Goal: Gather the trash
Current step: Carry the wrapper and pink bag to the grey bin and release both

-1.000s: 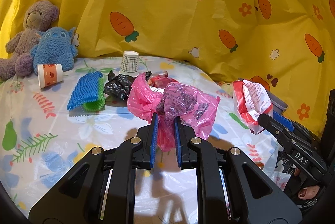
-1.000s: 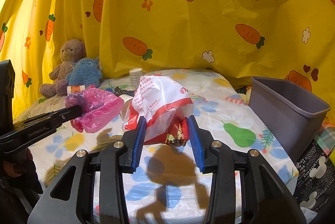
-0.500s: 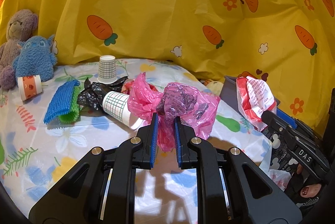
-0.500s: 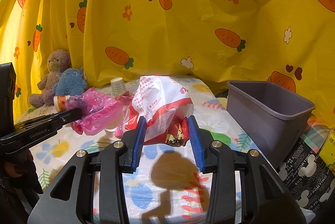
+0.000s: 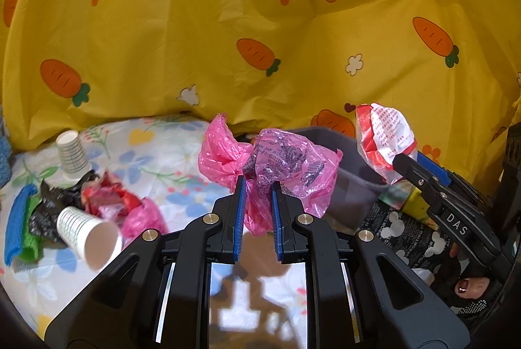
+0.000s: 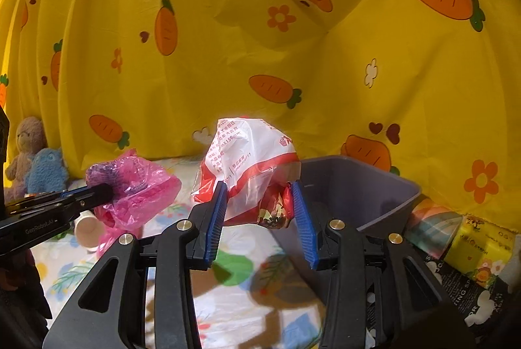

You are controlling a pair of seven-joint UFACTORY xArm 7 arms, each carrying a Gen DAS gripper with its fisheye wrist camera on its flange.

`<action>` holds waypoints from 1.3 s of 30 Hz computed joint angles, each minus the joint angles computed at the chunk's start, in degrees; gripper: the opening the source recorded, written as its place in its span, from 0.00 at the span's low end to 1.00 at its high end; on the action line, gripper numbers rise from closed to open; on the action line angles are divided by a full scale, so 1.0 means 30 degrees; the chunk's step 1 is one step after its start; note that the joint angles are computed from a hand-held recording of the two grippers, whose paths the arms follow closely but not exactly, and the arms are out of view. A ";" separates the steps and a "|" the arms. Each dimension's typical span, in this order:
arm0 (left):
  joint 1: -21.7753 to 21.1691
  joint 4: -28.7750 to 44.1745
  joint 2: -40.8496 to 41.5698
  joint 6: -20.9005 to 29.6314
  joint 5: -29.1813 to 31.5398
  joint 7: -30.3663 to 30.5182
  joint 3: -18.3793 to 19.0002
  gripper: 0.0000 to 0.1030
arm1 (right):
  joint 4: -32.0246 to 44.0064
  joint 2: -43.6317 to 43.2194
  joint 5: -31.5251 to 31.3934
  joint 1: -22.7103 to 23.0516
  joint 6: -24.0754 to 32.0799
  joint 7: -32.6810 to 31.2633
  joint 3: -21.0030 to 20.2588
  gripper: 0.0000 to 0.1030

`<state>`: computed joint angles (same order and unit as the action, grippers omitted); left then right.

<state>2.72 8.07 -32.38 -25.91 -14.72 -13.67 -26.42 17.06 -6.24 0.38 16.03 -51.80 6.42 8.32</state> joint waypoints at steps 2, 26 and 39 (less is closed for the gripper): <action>0.0680 0.1617 0.1871 -0.0686 -0.0042 0.0437 -0.0612 0.14 | 0.0630 0.0602 0.0877 -0.0183 -0.0303 -0.0709 0.0008 0.40; -0.1031 1.2363 1.4075 -0.0171 0.3935 0.1378 0.2012 0.14 | 0.4795 0.4896 0.3788 -0.0695 0.1741 -0.2218 -0.0966 0.41; 0.2627 1.4423 1.6257 0.1124 1.3922 -0.6740 0.0381 0.38 | 0.5179 0.5438 0.2336 -0.1322 0.2408 -0.1402 -0.1179 0.54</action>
